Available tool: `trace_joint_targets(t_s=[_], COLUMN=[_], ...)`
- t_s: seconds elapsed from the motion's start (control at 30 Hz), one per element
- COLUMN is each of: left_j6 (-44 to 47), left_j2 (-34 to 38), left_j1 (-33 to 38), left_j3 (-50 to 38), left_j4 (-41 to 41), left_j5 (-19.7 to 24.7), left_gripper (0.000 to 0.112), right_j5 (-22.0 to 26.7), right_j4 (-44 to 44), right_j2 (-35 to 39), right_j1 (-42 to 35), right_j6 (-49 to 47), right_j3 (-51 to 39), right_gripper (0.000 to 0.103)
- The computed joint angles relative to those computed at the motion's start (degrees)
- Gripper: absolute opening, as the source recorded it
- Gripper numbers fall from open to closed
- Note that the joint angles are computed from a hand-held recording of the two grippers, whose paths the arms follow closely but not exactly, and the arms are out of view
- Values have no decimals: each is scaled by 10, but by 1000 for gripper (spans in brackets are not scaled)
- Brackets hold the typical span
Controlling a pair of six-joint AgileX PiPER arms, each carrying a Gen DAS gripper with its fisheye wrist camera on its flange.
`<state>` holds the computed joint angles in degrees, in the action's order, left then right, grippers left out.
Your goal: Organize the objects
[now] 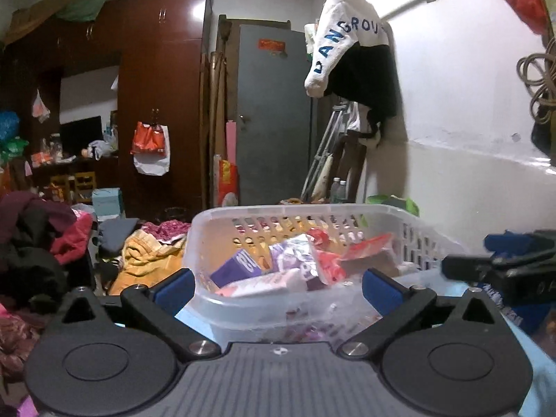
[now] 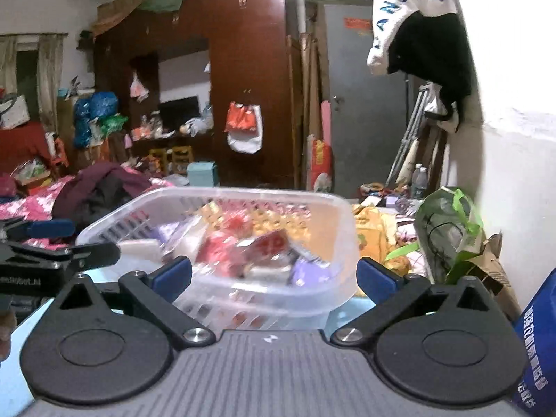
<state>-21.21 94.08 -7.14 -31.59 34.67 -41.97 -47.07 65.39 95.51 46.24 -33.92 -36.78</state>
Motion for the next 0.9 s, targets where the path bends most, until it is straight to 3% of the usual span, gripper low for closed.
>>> trace_joint_targets(t_s=[0.13, 0.27, 0.33, 0.63, 0.9], left_j6=[-40, -23, -42, -43, -19], left_j2=[-11, -20, -21, -38, -34], left_j1=[10, 2, 8, -15, -30], left_j3=[5, 22, 21, 21, 27], left_j4=[39, 9, 33, 11, -17], left_j5=[2, 6, 5, 40, 41], left_gripper=[103, 103, 103, 103, 103], right_j5=[-5, 9, 2, -15, -18], right_j4=[28, 16, 4, 16, 15], right_j2=[7, 4, 4, 0, -1], right_j1=[15, 9, 13, 25, 25], right_j6=[-27, -11, 11, 15, 16], right_j3=[-8, -4, 6, 15, 23], right_gripper=[103, 103, 103, 103, 103])
